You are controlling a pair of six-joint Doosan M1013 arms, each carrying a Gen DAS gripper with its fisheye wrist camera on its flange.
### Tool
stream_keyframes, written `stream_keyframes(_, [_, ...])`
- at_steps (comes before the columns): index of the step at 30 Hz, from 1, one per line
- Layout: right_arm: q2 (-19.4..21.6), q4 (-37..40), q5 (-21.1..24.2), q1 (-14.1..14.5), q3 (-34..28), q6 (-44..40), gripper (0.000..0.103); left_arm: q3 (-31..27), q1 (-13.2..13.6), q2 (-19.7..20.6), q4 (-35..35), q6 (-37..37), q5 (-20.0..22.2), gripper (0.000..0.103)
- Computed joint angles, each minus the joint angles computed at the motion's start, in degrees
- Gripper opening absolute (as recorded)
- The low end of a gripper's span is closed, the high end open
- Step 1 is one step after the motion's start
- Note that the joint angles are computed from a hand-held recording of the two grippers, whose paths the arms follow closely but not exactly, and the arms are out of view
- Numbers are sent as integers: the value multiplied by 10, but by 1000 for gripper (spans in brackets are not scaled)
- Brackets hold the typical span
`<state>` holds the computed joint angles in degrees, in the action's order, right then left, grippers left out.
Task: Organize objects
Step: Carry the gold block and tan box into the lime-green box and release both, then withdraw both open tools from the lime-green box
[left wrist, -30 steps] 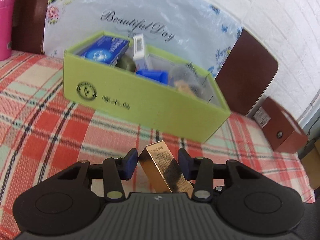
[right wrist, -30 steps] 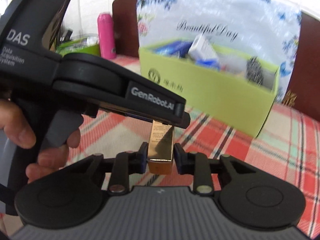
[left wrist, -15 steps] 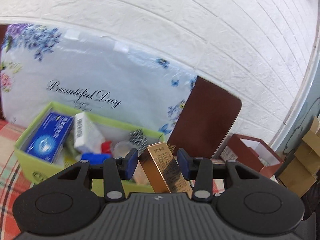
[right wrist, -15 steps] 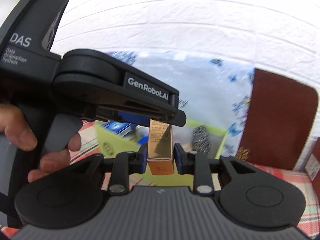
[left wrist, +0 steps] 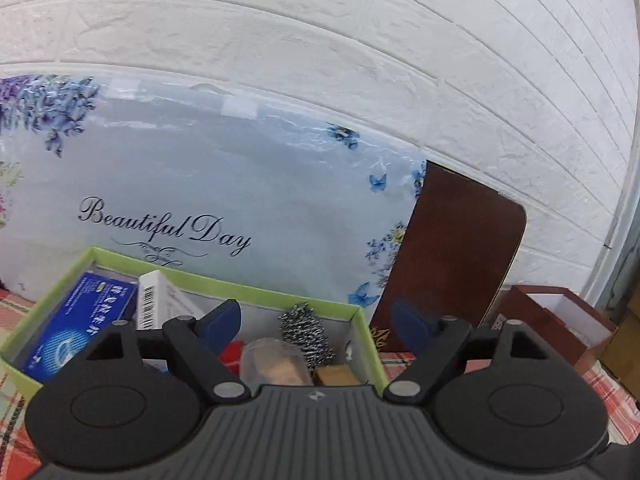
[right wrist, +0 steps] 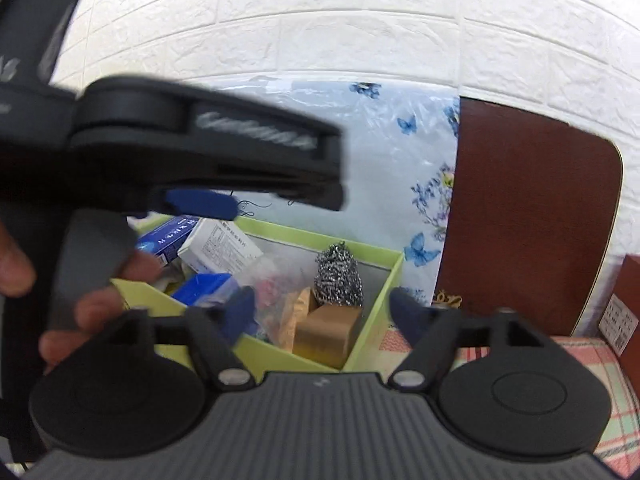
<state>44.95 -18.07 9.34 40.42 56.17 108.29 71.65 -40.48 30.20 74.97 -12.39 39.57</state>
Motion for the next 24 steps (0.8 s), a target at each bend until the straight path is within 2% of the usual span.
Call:
stream_keyframes(3, [-5,-14,-2,0,13,44,99,40,-4,-17,52,-75,-10,88])
stream_keyframes(5, [-11,20,3,1,22,22,101,48,-7,-23,38,-80,2,89])
stream_keyframes(9, [-13,15,31,3,21,43,103,59,-13,-31,11,-70,23,89])
stream_keyframes(12, [-19,-17,43,5,24,77,103,62,-20,-37,-6,-61,50,89])
stream_keyframes(19, [-48,-59,77,18,45,97,103,47,-42,-46,-79,29,135,90])
stream_keyframes(24, [-74,-68,113,30,65,83,103,46,-60,-54,-98,58,193,90])
